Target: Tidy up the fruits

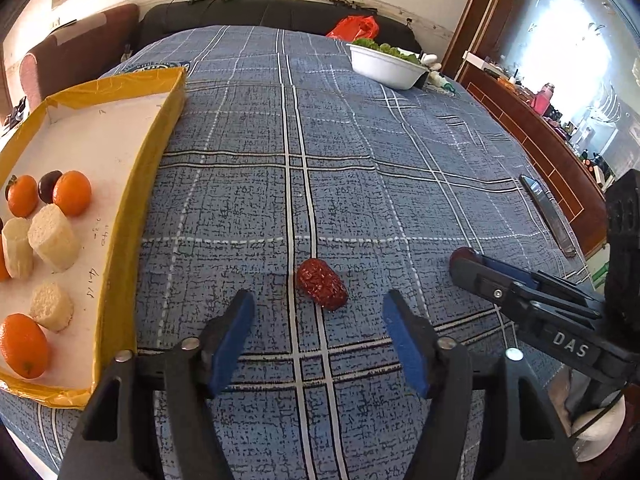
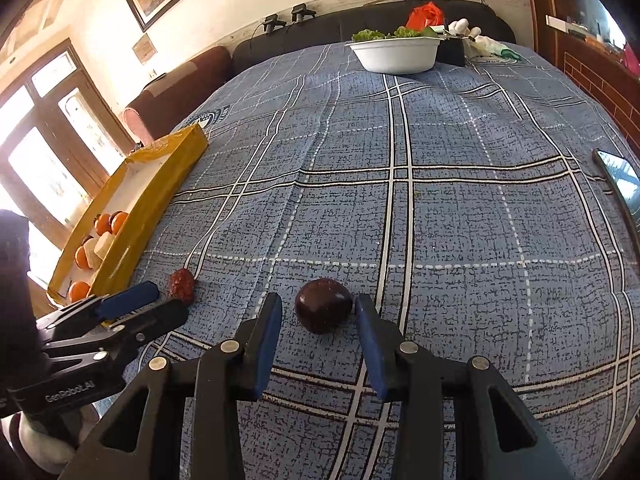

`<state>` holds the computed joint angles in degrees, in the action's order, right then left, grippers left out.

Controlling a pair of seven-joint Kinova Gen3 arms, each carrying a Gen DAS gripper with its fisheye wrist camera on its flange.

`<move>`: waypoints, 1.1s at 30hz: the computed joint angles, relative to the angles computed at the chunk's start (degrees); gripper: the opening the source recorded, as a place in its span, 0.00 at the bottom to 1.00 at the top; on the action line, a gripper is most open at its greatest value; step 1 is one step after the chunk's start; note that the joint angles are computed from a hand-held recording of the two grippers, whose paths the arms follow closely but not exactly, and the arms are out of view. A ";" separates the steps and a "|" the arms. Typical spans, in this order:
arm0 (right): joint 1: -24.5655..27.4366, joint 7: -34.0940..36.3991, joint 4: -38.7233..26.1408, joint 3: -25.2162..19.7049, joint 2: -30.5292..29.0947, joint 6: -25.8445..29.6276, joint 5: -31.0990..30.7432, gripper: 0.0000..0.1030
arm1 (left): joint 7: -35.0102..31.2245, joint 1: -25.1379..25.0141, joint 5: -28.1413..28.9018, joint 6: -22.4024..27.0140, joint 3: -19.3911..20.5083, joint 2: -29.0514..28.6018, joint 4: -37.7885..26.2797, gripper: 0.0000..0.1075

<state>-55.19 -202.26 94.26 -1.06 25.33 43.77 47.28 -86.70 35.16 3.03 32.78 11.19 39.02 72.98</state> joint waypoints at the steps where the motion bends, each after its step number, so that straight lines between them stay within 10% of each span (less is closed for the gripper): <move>1: 0.00 -0.16 0.15 0.01 -0.05 -0.25 0.11 0.40 | -0.14 -0.08 0.06 -0.63 0.08 -0.18 0.50 0.68; 11: -0.06 -0.32 0.33 0.16 -0.01 -0.97 0.43 0.41 | 0.95 4.28 -3.73 -5.32 -2.78 -0.18 2.82 0.93; 25: -2.72 -3.01 -0.23 1.46 0.42 2.75 2.70 0.31 | -0.04 2.98 -4.18 -1.62 -0.77 0.18 1.00 0.96; 33: -1.82 -9.28 2.40 -0.63 -0.82 2.20 7.30 0.32 | -2.76 0.10 0.26 -2.54 0.79 0.00 0.11 0.58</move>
